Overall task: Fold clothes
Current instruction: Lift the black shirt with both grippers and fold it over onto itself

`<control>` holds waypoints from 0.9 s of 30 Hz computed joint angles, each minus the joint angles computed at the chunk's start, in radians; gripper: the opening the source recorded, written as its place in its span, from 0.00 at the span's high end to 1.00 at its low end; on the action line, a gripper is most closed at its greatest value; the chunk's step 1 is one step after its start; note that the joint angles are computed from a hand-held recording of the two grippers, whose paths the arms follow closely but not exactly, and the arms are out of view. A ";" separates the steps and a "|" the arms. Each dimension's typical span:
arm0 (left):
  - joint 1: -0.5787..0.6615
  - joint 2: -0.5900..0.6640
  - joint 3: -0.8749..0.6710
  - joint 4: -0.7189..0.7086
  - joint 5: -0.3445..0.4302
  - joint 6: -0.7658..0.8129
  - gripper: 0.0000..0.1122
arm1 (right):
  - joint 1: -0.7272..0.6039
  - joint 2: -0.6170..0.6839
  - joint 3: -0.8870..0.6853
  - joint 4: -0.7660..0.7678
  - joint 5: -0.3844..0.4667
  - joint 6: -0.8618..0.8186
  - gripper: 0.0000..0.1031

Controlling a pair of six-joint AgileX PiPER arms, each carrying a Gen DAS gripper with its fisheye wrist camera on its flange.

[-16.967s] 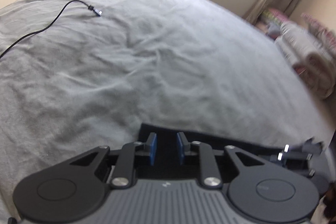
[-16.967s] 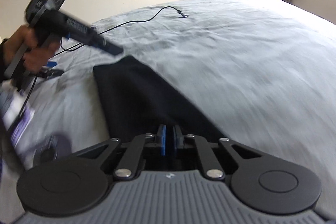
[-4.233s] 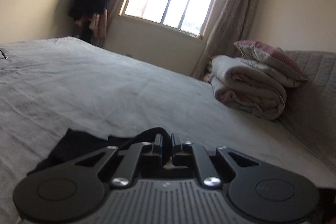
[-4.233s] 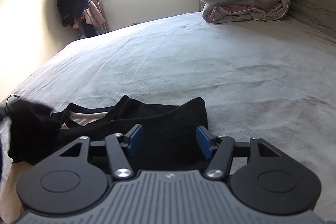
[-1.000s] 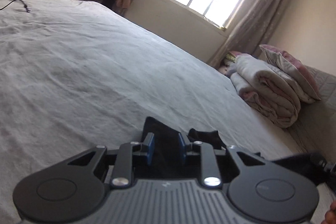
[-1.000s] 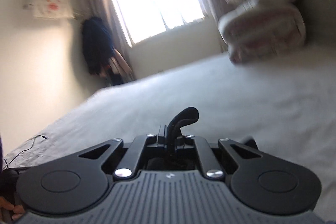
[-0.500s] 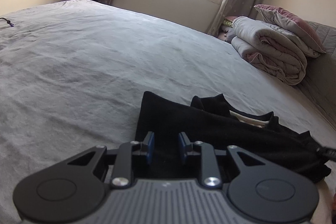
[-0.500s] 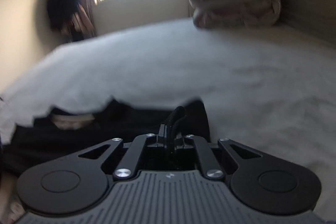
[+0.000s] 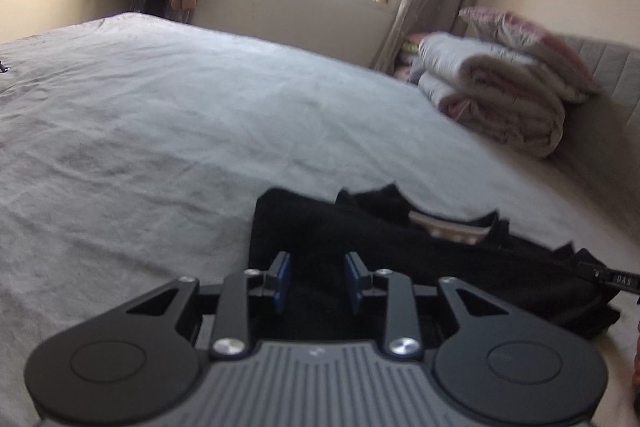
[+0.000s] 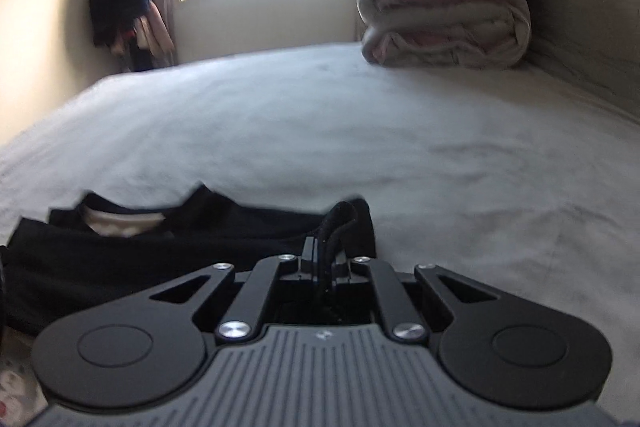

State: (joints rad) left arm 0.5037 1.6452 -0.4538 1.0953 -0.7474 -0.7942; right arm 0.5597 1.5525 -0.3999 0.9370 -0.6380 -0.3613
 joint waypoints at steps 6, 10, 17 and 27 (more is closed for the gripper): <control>0.043 -0.048 -0.019 0.046 0.023 -0.115 0.59 | 0.005 -0.032 0.018 -0.003 0.012 0.002 0.81; 0.059 -0.010 -0.152 0.207 0.100 -0.390 0.52 | -0.057 -0.075 0.085 -0.158 -0.020 0.211 0.49; 0.089 0.246 -0.409 0.445 -0.057 -0.761 0.58 | -0.372 0.006 0.157 -0.835 -0.111 0.906 0.48; 0.125 0.319 -0.348 0.303 -0.172 -0.664 0.96 | -0.512 0.150 0.124 -1.123 -0.277 1.187 0.84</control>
State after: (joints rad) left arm 0.6292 1.9643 -0.8014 1.3981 -0.9189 -1.4586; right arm 0.0482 1.7022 -0.2755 -0.1865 -0.9151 0.8259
